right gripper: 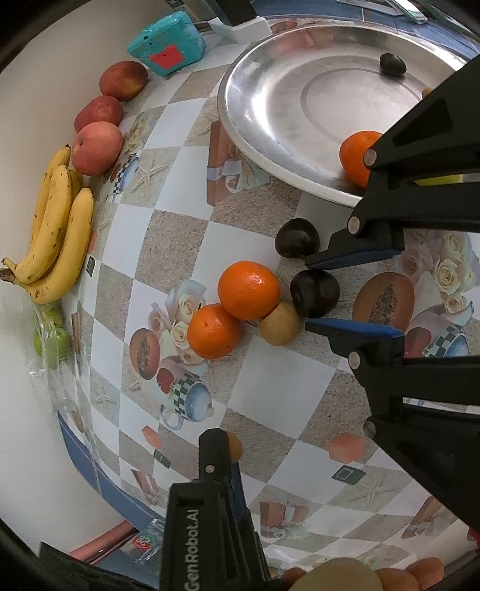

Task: Organize fruits
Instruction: 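Hold the kiwi in the left tool while the right tool grasps a dark plum, then carry the kiwi and plum over the steel plate with both tools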

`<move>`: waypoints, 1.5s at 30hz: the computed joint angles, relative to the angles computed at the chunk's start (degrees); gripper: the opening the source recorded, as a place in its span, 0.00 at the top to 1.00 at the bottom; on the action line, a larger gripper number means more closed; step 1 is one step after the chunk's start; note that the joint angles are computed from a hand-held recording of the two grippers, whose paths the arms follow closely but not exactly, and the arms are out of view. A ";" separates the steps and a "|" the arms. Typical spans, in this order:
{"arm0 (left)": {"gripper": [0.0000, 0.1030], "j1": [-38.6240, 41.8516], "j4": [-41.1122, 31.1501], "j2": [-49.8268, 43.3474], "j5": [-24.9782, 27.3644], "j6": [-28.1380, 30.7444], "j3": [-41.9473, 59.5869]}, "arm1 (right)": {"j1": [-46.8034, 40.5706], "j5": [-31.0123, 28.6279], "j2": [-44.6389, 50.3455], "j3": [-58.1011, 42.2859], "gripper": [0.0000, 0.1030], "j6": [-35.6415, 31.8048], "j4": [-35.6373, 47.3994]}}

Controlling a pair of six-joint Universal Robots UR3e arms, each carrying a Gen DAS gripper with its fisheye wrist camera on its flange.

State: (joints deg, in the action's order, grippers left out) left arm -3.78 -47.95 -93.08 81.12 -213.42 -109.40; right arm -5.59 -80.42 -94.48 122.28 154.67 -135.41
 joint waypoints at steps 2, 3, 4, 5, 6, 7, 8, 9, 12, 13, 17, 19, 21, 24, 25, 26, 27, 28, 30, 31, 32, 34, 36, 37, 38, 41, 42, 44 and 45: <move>0.73 0.16 -0.04 0.30 -0.19 0.13 -0.18 | -0.73 1.40 -0.93 -0.32 0.73 -0.20 1.01; 0.73 0.17 -0.07 0.46 -0.19 0.14 -0.18 | -1.15 2.28 -1.77 -0.43 0.73 -0.38 1.66; 0.73 0.18 -0.10 0.64 -0.14 0.19 -0.15 | -1.40 2.88 -2.51 -0.48 0.73 -0.46 2.16; 0.73 0.34 -0.18 1.02 -0.21 0.36 -0.31 | -1.69 3.40 -3.22 -0.65 0.73 -0.53 2.69; 0.73 0.37 -0.16 1.26 -0.26 0.40 -0.29 | -1.91 3.74 -3.98 -0.71 0.73 -0.58 3.09; 0.73 0.44 -0.17 1.55 -0.36 0.48 -0.33 | -2.11 4.09 -4.84 -0.82 0.73 -0.61 3.55; 0.73 0.51 -0.21 1.79 -0.45 0.56 -0.34 | -2.33 4.42 -5.51 -0.91 0.73 -0.61 3.97; 0.73 0.61 -0.20 2.26 -0.59 0.65 -0.37 | -2.78 4.87 -6.30 -1.10 0.73 -0.72 4.67; 0.73 0.63 -0.13 3.08 -0.71 0.68 -0.22 | -4.31 6.37 -8.93 -1.40 0.73 -0.91 6.47; 0.73 0.68 -0.08 3.50 -0.88 0.72 -0.23 | -4.87 6.87 -9.70 -1.58 0.73 -0.95 6.95; 0.73 0.46 0.16 4.58 -1.16 0.68 -0.11 | -7.94 9.07 -12.09 -2.03 0.73 -1.68 8.93; 0.73 -0.07 0.02 4.75 -0.93 0.52 0.41 | -9.33 9.25 -12.21 -2.33 0.73 -1.67 9.30; 0.73 -0.83 -0.07 4.57 -0.79 0.38 1.12 | -10.97 9.01 -12.17 -2.41 0.73 -1.55 9.70; 0.73 -3.09 -0.28 3.06 -0.02 0.42 3.37 | -14.87 8.37 -11.96 -2.39 0.73 -1.24 10.27; 0.73 -3.78 -0.23 2.48 0.16 0.38 3.97 | -16.15 8.68 -11.90 -2.53 0.73 -1.28 10.84; 0.73 -4.65 -0.29 1.80 0.26 0.50 4.79 | -18.08 9.11 -12.02 -2.57 0.73 -1.39 11.53; 0.73 -5.69 -0.41 0.98 0.37 0.65 5.79 | -19.70 9.35 -12.32 -2.54 0.73 -1.61 12.12; 0.73 -6.85 -0.61 0.04 0.61 0.85 6.95 | -21.44 9.34 -12.36 -2.55 0.73 -1.67 12.34; 0.73 -8.75 -1.04 -1.38 1.23 1.11 8.85 | -24.07 9.32 -12.39 -2.54 0.73 -1.77 12.68; 0.73 -9.63 -1.23 -2.06 1.52 1.21 9.77 | -25.74 9.33 -12.40 -2.65 0.73 -1.82 13.02; 0.73 -10.65 -1.28 -2.91 1.77 1.37 10.82 | -27.07 9.23 -12.39 -2.65 0.73 -1.74 13.11; 0.73 -12.94 -1.45 -4.97 1.88 1.80 13.41 | -29.46 8.96 -12.53 -2.54 0.73 -1.63 13.08; 0.73 -14.68 -1.29 -6.62 1.73 2.29 15.34 | -32.08 9.27 -12.82 -2.44 0.73 -1.87 13.50; 0.73 -15.56 -1.03 -7.54 1.76 2.51 16.36 | -33.58 9.55 -12.95 -2.46 0.73 -2.00 13.83; 0.73 -16.54 -0.44 -8.45 1.85 2.70 17.34 | -34.52 9.66 -13.00 -2.48 0.73 -1.98 13.98; 0.73 -19.82 2.41 -11.91 3.30 3.53 20.50 | -37.62 9.89 -13.35 -2.68 0.73 -2.23 14.61; 0.73 -21.06 3.19 -13.29 4.12 4.16 21.93 | -38.42 9.99 -13.39 -2.72 0.73 -2.33 14.73; 0.73 -22.92 4.80 -15.46 5.34 5.36 23.98 | -39.71 10.52 -13.50 -2.61 0.73 -2.55 15.01; 0.73 -23.81 5.64 -16.77 5.77 6.13 25.12 | -40.03 10.65 -13.43 -2.57 0.73 -2.55 15.07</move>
